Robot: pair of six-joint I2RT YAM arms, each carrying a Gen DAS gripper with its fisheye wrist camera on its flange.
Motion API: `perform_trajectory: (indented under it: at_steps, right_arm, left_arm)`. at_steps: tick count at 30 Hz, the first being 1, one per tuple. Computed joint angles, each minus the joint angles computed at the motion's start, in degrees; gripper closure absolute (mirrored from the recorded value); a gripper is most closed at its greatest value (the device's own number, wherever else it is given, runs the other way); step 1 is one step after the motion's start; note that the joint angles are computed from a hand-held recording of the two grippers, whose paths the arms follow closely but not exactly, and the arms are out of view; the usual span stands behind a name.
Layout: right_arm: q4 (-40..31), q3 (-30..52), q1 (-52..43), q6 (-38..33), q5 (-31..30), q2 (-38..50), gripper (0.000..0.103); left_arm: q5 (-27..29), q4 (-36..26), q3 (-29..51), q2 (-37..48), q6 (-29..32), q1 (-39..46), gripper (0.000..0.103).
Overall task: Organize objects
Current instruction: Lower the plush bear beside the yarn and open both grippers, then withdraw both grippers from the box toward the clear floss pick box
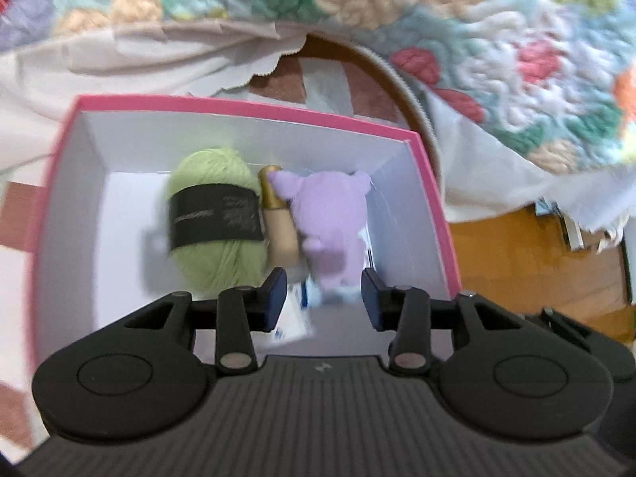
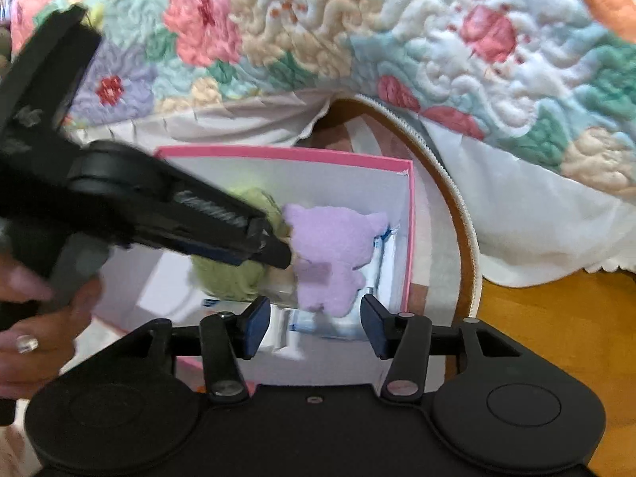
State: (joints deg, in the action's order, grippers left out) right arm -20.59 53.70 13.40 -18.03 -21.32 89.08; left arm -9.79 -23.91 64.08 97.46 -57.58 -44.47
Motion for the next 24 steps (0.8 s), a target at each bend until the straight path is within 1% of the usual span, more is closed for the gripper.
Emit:
perform_trajectory:
  at_steps: [2, 4, 7, 9, 11, 14, 16, 22, 24]
  right_arm:
    - [-1.88, -1.12, -0.55, 0.77, -1.73, -3.63, 0.045]
    - [-4.32, -1.87, -0.56, 0.36, -2.04, -7.47, 0.043]
    - [-9.21, -1.82, 0.11, -0.97, -1.86, -13.29, 0.040]
    - [-12.22, -1.39, 0.59, -2.06, -1.58, -16.85, 0.038]
    - [-15.61, -0.64, 0.27, -3.34, -2.12, -20.18, 0.033]
    - [-21.01, 1.14, -1.11, -5.59, -3.95, -24.14, 0.028]
    - [-24.40, 2.30, -2.36, -7.70, -5.07, -26.46, 0.024]
    - [-32.92, 4.00, -7.43, -15.93, -9.06, -32.22, 0.016]
    - [-35.05, 3.76, -9.79, -19.04, -11.15, -33.56, 0.015]
  left_arm:
    - [-1.98, -4.90, 0.71, -3.36, -0.83, -2.47, 0.061]
    - [-2.96, -9.21, 1.02, -6.71, -1.36, -4.15, 0.058]
    - [-6.53, -17.17, 3.78, -10.18, -3.55, -7.98, 0.057]
    - [-8.43, -21.50, 5.59, -11.43, -5.00, -10.25, 0.055]
    - [-9.72, -26.16, 7.61, -12.81, -6.75, -12.76, 0.053]
    - [-11.90, -32.20, 10.48, -13.91, -9.54, -16.54, 0.051]
    - [-13.54, -36.14, 12.41, -14.09, -11.72, -19.39, 0.047]
    - [-16.84, -42.91, 15.09, -14.12, -18.78, -27.22, 0.043]
    - [-17.71, -44.42, 15.55, -13.71, -21.21, -29.60, 0.042]
